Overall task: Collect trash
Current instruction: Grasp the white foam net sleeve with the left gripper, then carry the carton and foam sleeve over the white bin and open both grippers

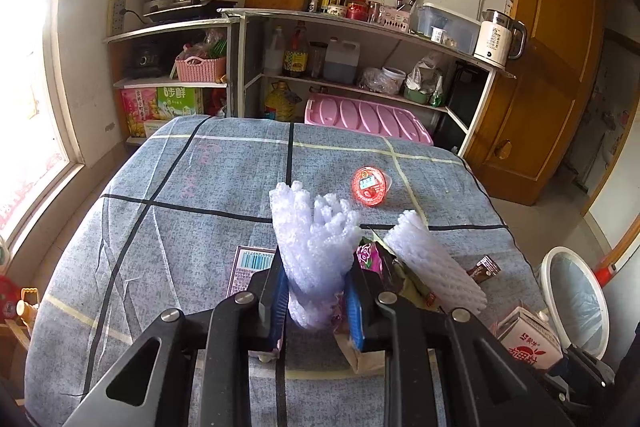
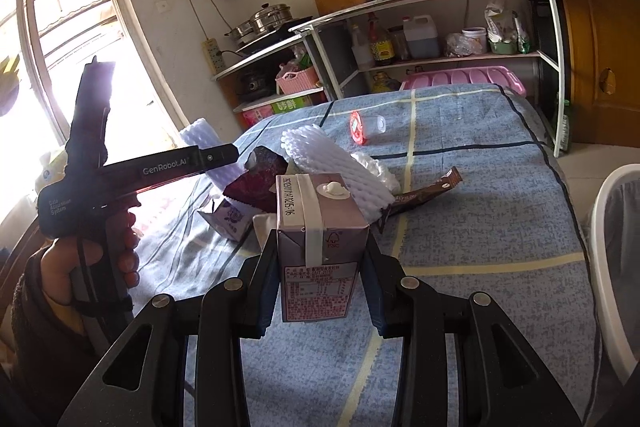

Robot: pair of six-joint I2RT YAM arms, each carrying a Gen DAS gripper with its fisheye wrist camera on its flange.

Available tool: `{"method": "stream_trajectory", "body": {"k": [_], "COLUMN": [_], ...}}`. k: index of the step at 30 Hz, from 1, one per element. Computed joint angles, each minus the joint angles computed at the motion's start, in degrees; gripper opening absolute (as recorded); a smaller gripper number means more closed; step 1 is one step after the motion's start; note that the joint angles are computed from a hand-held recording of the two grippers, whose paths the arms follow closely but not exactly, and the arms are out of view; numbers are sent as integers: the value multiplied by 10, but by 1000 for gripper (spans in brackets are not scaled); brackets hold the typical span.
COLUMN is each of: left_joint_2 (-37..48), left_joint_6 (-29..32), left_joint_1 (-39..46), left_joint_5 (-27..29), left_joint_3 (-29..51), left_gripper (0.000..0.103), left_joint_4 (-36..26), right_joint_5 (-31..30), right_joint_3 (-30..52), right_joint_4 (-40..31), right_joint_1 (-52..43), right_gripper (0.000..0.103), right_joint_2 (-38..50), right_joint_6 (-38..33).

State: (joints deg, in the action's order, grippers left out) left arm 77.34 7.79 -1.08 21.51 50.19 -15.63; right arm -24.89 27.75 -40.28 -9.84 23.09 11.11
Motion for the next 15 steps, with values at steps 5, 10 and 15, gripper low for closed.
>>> {"method": "stream_trajectory", "body": {"k": [5, 10, 15], "left_joint_2": [-53, -100, -146], "left_joint_6": [7, 0, -7], "left_joint_1": [0, -10, -45], "left_joint_5": [6, 2, 7], "left_joint_3": [-5, -2, -3], "left_gripper": [25, 25, 25], "left_joint_4": [-23, -50, -81], "right_joint_5": [-85, -211, -330], "right_joint_3": [27, 68, 123], "right_joint_4": [-46, -131, -281], "right_joint_1": [-108, -290, -502], "right_gripper": [38, 38, 38], "right_joint_2": [-6, 13, 87], "right_joint_6": [-50, -171, -398]}}
